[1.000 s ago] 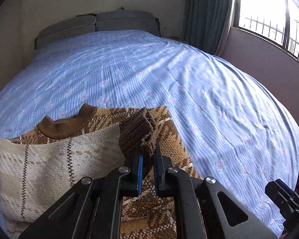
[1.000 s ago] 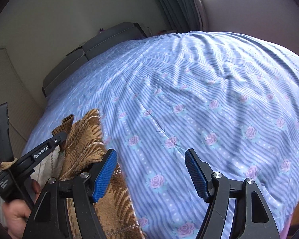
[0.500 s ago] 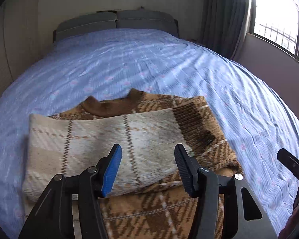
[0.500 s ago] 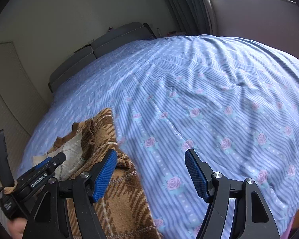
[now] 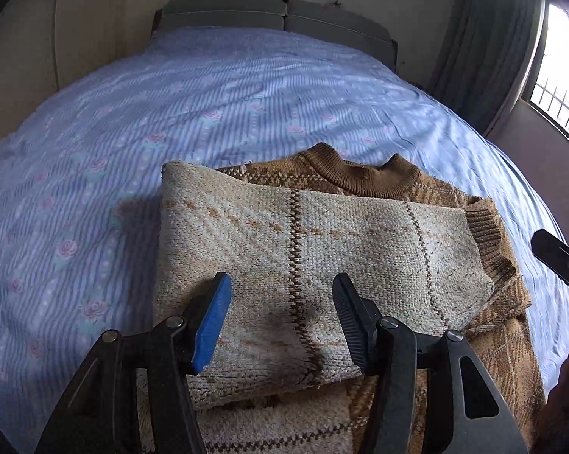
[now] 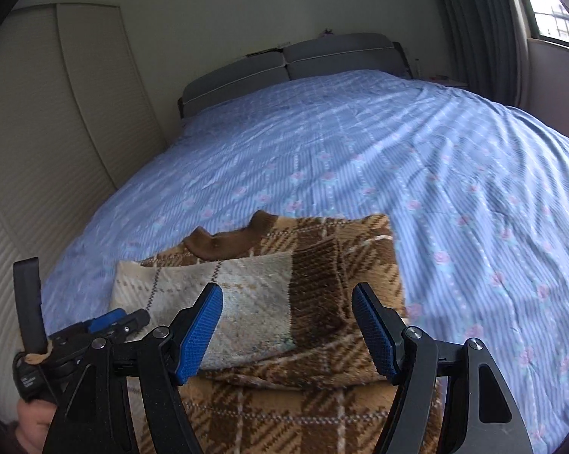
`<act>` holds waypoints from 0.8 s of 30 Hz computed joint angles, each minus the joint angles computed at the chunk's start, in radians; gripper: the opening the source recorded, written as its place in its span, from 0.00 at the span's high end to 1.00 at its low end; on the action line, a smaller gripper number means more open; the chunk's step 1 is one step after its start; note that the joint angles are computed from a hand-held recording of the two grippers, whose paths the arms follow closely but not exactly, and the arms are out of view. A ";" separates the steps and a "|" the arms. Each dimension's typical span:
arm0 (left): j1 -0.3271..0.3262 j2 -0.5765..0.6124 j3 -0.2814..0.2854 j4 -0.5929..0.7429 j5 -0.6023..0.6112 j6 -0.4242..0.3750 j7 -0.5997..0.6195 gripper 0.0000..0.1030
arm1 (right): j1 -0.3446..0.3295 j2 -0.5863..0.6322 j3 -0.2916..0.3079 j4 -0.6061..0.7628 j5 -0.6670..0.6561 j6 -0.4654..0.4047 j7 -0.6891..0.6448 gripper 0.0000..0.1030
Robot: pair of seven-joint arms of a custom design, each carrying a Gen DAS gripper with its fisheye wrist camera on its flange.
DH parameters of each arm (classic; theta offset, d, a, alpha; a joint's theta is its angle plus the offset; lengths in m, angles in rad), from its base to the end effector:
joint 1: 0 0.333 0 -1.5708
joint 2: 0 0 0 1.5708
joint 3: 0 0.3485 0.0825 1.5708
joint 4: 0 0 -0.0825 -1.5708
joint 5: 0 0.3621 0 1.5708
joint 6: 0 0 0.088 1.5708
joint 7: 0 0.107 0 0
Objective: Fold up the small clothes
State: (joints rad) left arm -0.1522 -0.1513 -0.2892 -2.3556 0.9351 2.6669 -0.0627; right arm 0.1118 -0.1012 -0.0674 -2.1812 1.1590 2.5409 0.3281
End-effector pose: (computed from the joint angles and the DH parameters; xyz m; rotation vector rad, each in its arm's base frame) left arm 0.4311 -0.2348 0.4718 -2.1293 1.3684 -0.7215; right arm 0.5262 0.0112 0.5203 -1.8739 1.1970 -0.2763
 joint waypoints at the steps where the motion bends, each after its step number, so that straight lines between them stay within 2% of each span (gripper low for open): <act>1: 0.002 -0.001 0.000 -0.006 0.012 0.006 -0.008 0.46 | 0.004 0.017 0.006 0.010 -0.017 -0.001 0.005 0.31; 6: 0.011 -0.009 0.003 -0.024 0.062 0.040 -0.037 0.46 | 0.010 0.094 0.040 0.022 -0.176 0.054 0.134 0.31; 14: 0.026 -0.077 -0.021 -0.092 0.051 0.061 -0.059 0.44 | 0.014 0.071 0.054 -0.032 -0.144 0.141 0.039 0.31; 18: 0.030 -0.071 -0.035 -0.098 0.039 0.042 -0.036 0.44 | 0.045 0.072 0.072 -0.075 -0.135 0.265 -0.064 0.31; 19: 0.027 -0.070 -0.038 -0.093 0.030 0.029 -0.026 0.44 | 0.048 0.070 0.072 -0.078 -0.151 0.275 -0.048 0.31; 21: 0.010 -0.077 -0.037 -0.084 -0.017 -0.008 0.016 0.44 | 0.043 0.050 0.060 -0.078 -0.208 0.245 0.023 0.31; 24: -0.012 -0.132 -0.048 -0.095 -0.079 -0.051 0.049 0.40 | 0.029 -0.010 0.020 -0.083 -0.182 0.147 0.043 0.31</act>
State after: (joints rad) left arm -0.1640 -0.2828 -0.3373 -2.4504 0.8557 2.6161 -0.0135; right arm 0.1404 -0.1115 -0.0472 -2.2646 0.9768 2.6878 0.3716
